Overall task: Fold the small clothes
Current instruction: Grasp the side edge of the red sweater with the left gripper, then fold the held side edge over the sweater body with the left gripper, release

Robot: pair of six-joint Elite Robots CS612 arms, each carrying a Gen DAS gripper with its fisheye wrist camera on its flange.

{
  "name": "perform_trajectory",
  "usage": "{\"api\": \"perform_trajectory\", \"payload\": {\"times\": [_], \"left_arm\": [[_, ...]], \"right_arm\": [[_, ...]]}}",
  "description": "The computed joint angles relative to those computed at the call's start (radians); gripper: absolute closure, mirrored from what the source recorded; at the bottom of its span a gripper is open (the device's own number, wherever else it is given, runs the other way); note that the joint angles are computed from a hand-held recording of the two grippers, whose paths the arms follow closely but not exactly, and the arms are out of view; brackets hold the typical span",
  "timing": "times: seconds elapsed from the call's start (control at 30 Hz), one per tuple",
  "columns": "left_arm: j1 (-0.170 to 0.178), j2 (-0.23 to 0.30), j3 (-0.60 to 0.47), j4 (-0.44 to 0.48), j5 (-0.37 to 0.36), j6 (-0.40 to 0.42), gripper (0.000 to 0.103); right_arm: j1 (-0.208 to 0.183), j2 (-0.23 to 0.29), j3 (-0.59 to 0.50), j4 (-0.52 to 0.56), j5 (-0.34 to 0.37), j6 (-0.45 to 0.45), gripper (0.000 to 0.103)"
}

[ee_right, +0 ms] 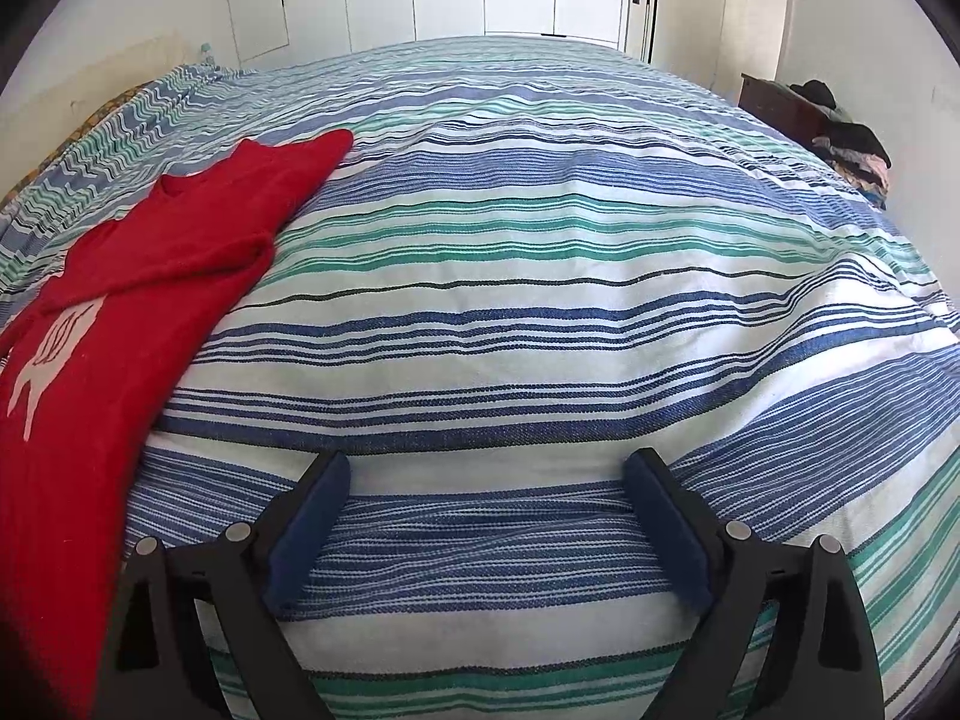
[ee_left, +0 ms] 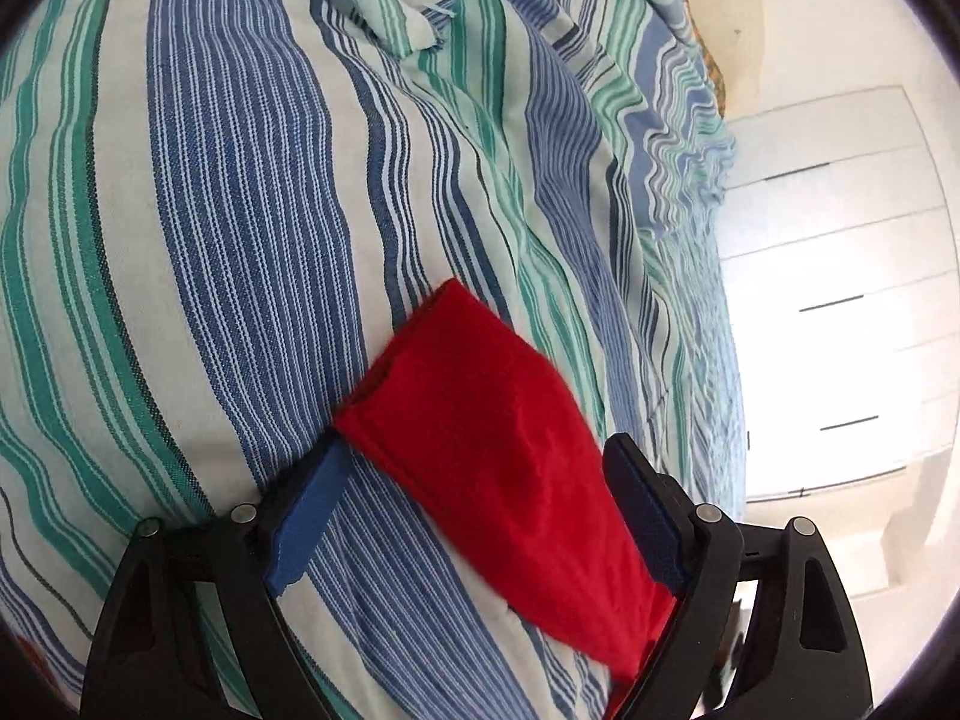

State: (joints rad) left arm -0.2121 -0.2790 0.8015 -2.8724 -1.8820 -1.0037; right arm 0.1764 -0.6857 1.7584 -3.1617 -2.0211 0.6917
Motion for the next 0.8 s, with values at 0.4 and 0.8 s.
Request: {"api": "perform_trajectory", "payload": {"times": [0.4, 0.8], "left_arm": [[0.004, -0.028, 0.011, 0.128, 0.046, 0.085, 0.099], [-0.126, -0.129, -0.030, 0.176, 0.117, 0.575, 0.101]], "right_arm": [[0.002, 0.002, -0.002, 0.001, -0.012, -0.003, 0.010], [0.003, 0.002, -0.001, -0.008, -0.015, -0.005, 0.009]]}}
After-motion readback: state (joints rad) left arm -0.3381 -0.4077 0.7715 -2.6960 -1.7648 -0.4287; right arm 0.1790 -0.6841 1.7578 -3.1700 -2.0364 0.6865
